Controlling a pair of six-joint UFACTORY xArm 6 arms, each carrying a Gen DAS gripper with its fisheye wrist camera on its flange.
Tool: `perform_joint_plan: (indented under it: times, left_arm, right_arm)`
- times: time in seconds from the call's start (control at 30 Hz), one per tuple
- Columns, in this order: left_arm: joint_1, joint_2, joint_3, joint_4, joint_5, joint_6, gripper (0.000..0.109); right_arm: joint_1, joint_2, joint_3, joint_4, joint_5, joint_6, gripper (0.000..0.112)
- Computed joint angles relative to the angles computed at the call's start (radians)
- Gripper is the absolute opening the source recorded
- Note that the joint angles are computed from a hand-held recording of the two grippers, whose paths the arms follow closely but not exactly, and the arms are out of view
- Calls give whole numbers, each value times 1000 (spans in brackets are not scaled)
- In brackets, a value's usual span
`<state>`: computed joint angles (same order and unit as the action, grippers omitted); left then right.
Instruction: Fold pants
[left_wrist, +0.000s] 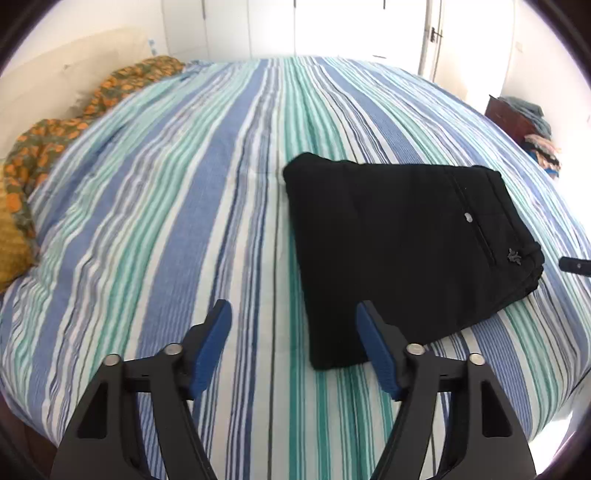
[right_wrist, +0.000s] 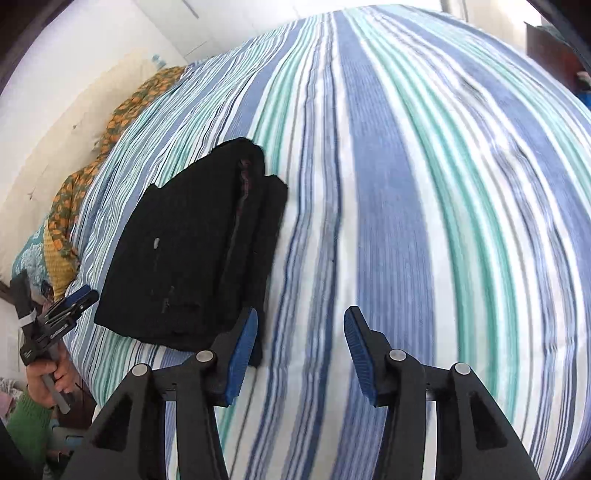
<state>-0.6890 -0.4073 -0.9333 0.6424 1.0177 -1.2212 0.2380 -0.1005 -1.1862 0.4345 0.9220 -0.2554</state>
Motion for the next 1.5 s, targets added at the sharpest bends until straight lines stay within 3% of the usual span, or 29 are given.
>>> perform_joint_plan:
  times: [0.07,0.13,0.2,0.33,0.4,0.53,0.67,0.97,1.17,1.5]
  left_arm:
    - [-105,-44,20,123,118,-164,98]
    - [-207,-55,15,187,254,-288,99]
    - [-244,-63,10,147,314,-300,99]
    - [-296,-31,-31,79,375,-346,99]
    - [-301,-12,-57,62,388,-360,99]
    - [-289,47,-138,56,399,-340,99]
    - [-272,92,-207,60,393,-337,100]
    - [-296,211,-322,65,456,-262,100]
    - [-289,277,-402,59,444,-255,100]
    - [-273,405,-533,-17,421,-131,100]
  right_arm:
    - [5,-142,134,-73,-76,75,63]
    - [24,-293,271,-110,-164,154,94]
    - [59,-432,397,-136,-248,247,102]
    - [110,-568,510,-225,-241,402,102]
    - [136,-592,533,-226,-219,368,102]
    - [226,-636,582,-426,-259,416,102]
    - [239,-657,612,-498,-321,415,102]
    - [262,-678,629,-582,-325,446,102]
    - [267,-687,631,-509,-321,373,102]
    - [185,-684,621,-385,-311,317,102]
